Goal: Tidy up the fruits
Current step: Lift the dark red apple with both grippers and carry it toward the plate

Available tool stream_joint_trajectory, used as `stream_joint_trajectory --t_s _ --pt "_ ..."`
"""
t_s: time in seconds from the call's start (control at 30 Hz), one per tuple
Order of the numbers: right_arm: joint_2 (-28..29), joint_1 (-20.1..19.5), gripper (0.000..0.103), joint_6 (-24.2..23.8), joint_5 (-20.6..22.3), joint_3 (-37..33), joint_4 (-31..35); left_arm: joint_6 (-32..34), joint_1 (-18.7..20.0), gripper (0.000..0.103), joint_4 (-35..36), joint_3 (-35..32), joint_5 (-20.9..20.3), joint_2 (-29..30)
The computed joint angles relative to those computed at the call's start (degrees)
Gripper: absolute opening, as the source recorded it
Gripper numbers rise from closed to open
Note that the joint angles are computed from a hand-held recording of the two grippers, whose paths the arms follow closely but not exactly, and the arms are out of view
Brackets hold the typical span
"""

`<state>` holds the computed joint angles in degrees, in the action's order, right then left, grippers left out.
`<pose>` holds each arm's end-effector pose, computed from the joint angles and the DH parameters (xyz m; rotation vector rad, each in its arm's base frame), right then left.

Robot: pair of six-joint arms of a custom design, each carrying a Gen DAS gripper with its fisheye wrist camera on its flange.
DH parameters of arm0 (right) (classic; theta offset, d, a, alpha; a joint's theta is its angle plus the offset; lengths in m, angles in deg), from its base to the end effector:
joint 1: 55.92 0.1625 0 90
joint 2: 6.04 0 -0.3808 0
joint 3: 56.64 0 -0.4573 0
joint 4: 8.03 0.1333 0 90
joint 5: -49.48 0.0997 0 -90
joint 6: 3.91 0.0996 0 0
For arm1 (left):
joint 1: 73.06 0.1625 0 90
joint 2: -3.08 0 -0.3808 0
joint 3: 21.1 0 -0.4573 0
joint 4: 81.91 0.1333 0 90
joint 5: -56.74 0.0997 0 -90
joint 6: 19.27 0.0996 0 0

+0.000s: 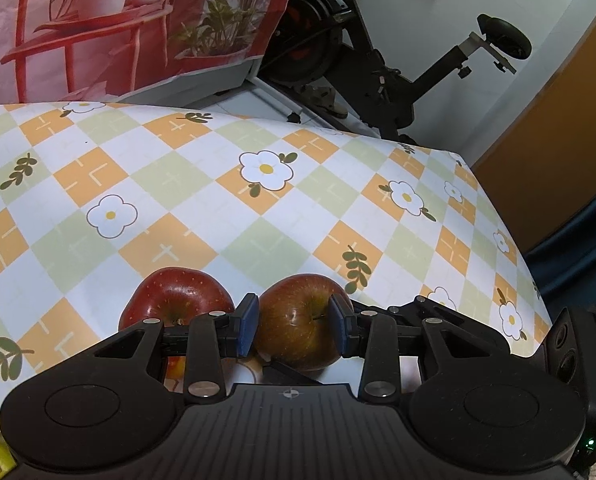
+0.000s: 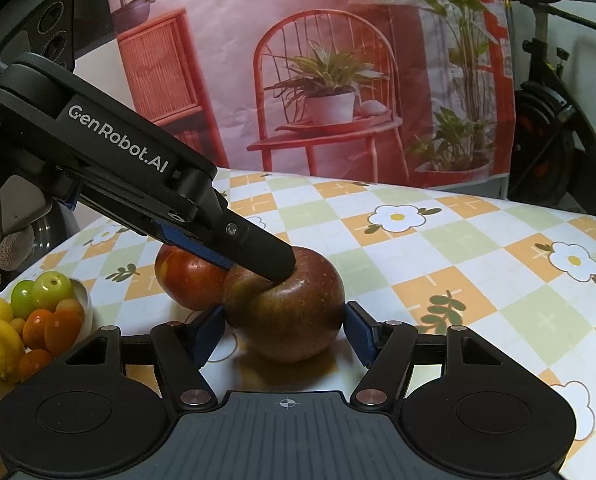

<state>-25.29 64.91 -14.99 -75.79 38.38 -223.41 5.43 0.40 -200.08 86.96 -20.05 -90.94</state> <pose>0.3718 -0.4751 -0.1320 0.5324 -2.3823 1.2313 -0.0034 -0.5595 0.3617 0.9744 2.7067 -0.3319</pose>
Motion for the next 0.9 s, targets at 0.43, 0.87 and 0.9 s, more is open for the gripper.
stream_joint_trajectory --t_s 0.43,0.87,0.9 --pt "0.13 0.09 0.061 -0.63 -0.03 0.24 -0.76 1.58 -0.4 0.041 -0.52 0.92 0.67 -0.78" --pt "-1.05 1.35 0.061 0.7 1.09 1.65 0.12 1.97 -0.94 0.04 2.49 1.39 1.08 -3.73" --pt "-1.24 1.7 0.061 1.4 1.02 2.01 0.29 1.88 -1.03 0.04 3.35 1.44 1.05 -4.26"
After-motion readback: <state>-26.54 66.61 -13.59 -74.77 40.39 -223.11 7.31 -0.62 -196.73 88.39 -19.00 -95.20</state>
